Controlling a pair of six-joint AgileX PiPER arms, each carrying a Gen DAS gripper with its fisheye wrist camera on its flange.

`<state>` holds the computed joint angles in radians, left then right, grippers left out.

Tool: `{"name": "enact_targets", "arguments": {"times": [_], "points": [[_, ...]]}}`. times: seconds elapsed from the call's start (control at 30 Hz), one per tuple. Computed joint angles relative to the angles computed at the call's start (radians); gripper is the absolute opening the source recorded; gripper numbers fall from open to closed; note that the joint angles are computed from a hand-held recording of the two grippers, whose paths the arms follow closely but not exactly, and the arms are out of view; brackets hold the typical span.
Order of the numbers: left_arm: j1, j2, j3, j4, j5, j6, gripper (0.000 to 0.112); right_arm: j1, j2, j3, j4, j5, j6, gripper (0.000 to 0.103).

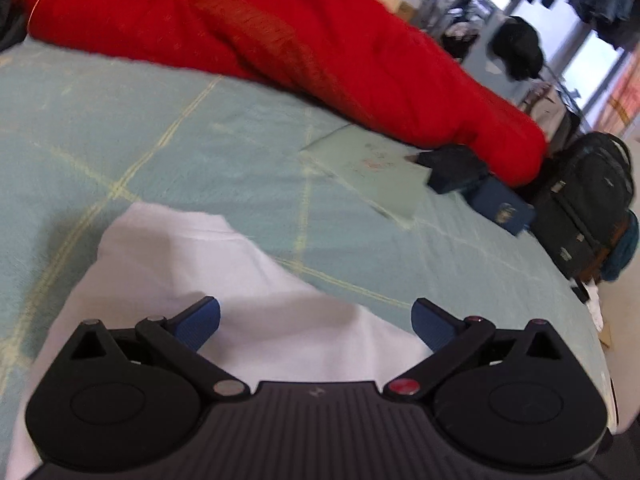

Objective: Fold clothes

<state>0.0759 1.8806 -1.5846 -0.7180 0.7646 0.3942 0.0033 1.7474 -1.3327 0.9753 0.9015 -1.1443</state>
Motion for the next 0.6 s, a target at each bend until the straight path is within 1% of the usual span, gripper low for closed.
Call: {"name": "enact_targets", "arguments": {"times": [0.07,0.1,0.17,0.2,0.23,0.3,0.43,0.47,0.53,0.57,0.6], "points": [[0.002,-0.084,0.072,-0.011,0.021,0.030,0.101,-0.046,-0.050,0.050,0.011,0.020,-0.024,0.078],[-0.002,-0.133,0.130,-0.032,0.025,0.061,0.101,-0.072,-0.075,0.074,0.018,0.032,-0.033,0.079],[-0.020,-0.230,0.255,-0.077,0.032,0.119,0.101,-0.121,-0.118,0.116,0.031,0.056,-0.046,0.088],[-0.032,-0.273,0.310,-0.097,0.034,0.145,0.101,-0.141,-0.136,0.133,0.029,0.064,-0.048,0.089],[-0.050,-0.304,0.357,-0.115,0.023,0.170,0.101,-0.156,-0.156,0.152,0.023,0.067,-0.048,0.090],[-0.103,-0.347,0.443,-0.122,-0.026,0.179,0.101,-0.180,-0.190,0.186,0.011,0.067,-0.046,0.091],[-0.183,-0.354,0.532,-0.080,-0.164,0.113,0.101,-0.232,-0.251,0.246,-0.004,0.087,-0.040,0.091],[-0.194,-0.362,0.539,-0.063,-0.182,0.088,0.101,-0.247,-0.263,0.257,-0.005,0.097,-0.038,0.091],[-0.198,-0.398,0.523,-0.023,-0.160,0.023,0.101,-0.279,-0.293,0.282,-0.003,0.111,-0.046,0.092],[-0.197,-0.428,0.540,-0.051,-0.168,0.046,0.101,-0.295,-0.309,0.296,0.000,0.114,-0.057,0.094],[-0.203,-0.458,0.567,-0.082,-0.195,0.080,0.102,-0.312,-0.324,0.310,0.004,0.119,-0.065,0.095]]}}
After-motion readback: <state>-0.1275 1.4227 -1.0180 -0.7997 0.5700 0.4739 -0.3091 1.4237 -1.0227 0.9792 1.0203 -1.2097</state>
